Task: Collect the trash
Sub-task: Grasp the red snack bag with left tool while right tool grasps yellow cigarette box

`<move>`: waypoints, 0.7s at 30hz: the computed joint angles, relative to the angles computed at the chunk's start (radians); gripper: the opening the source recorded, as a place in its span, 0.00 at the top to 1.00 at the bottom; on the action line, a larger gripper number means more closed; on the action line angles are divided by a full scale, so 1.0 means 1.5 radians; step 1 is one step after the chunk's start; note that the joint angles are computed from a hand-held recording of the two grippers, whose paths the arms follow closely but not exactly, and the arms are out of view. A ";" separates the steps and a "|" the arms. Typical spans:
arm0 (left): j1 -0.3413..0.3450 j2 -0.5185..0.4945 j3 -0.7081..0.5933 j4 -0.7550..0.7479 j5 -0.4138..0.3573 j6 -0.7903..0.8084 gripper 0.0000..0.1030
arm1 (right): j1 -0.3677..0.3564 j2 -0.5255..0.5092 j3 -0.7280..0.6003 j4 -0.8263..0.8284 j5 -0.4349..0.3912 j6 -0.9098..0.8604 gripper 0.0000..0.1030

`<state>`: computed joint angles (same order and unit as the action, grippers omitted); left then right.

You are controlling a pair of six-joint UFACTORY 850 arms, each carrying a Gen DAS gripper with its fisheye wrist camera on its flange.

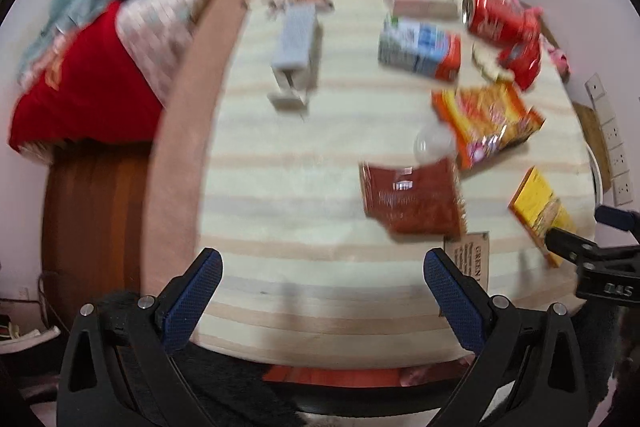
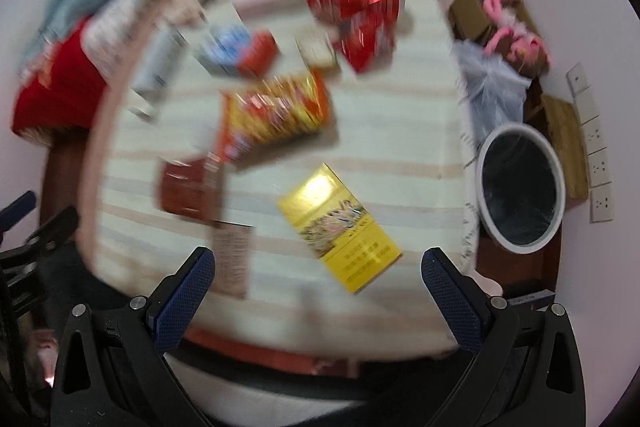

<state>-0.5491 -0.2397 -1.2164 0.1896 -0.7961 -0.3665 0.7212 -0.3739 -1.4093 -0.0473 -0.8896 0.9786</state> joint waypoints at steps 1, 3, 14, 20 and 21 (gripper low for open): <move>0.001 -0.009 -0.001 -0.006 -0.002 0.001 0.00 | -0.003 -0.012 0.002 0.006 0.001 -0.019 0.00; 0.002 -0.022 -0.004 -0.022 -0.002 0.010 0.00 | -0.004 -0.036 0.000 -0.005 -0.005 -0.037 0.00; -0.050 -0.050 -0.025 -0.003 0.068 0.338 0.01 | -0.024 -0.038 0.035 -0.005 -0.011 0.017 0.27; -0.055 -0.107 -0.058 -0.011 0.019 0.540 0.01 | -0.056 0.010 0.103 0.096 0.062 -0.031 0.22; -0.057 -0.114 -0.062 -0.004 0.014 0.547 0.02 | -0.055 0.009 0.102 0.092 0.058 -0.038 0.22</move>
<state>-0.6345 -0.4106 -1.3094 0.1833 -0.7745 0.4540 0.6380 -0.3601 -1.2560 0.0908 -0.8032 0.9213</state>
